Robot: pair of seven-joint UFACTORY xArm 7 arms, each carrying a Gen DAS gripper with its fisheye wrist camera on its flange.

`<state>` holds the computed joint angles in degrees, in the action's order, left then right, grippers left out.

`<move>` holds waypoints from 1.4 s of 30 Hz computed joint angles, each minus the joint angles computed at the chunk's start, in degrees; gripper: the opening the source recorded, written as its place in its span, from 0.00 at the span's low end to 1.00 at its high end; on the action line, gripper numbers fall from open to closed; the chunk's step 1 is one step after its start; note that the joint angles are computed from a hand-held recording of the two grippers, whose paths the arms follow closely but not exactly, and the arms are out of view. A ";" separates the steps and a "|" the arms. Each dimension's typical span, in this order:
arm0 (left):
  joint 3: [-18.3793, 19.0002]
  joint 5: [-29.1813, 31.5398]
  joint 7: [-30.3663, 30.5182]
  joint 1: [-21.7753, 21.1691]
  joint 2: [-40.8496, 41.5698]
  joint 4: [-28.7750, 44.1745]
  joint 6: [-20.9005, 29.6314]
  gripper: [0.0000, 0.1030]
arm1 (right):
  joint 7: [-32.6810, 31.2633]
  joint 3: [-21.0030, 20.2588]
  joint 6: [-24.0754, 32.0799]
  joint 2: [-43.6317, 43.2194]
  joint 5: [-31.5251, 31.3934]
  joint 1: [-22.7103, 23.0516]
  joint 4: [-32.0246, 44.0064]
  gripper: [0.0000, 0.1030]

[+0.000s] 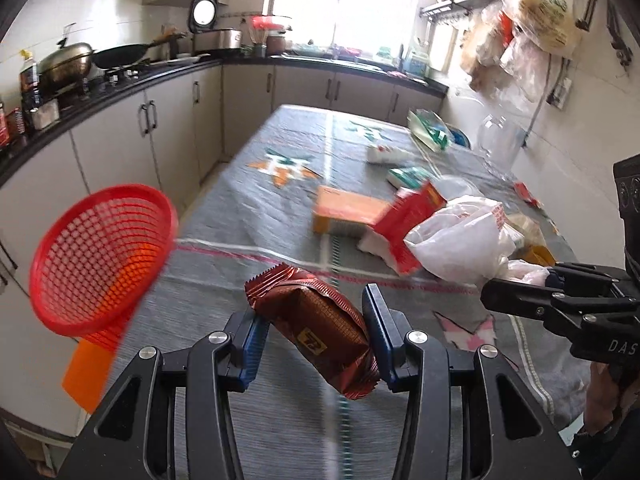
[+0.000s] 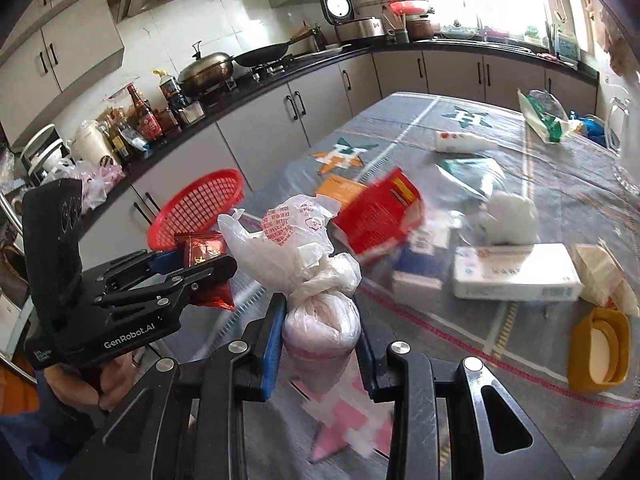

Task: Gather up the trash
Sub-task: 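Carry wrapper and bag to the red basket and open both tools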

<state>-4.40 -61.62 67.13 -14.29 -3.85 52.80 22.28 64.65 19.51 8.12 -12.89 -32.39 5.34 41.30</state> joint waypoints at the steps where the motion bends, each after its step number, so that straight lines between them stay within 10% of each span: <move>1: 0.36 0.04 -0.19 0.38 0.33 0.59 -0.18 0.44 | -0.50 -0.06 0.28 0.95 0.27 0.28 1.20 0.34; 14: 1.76 6.31 -6.56 9.97 10.94 12.79 -2.21 0.44 | -7.14 -5.18 4.18 20.43 4.32 10.23 24.16 0.34; 29: -3.29 20.90 -18.44 19.31 24.17 24.73 -1.71 0.46 | -27.19 -6.91 14.78 50.07 24.43 16.29 61.90 0.36; 31: -4.22 21.40 -19.34 20.43 24.65 25.27 -1.32 0.61 | -28.12 -7.70 15.44 51.75 26.41 16.85 64.12 0.42; 42: -8.40 11.35 -10.15 22.98 17.97 18.17 -3.91 0.63 | -25.39 -17.13 8.22 41.37 26.86 23.23 49.73 0.53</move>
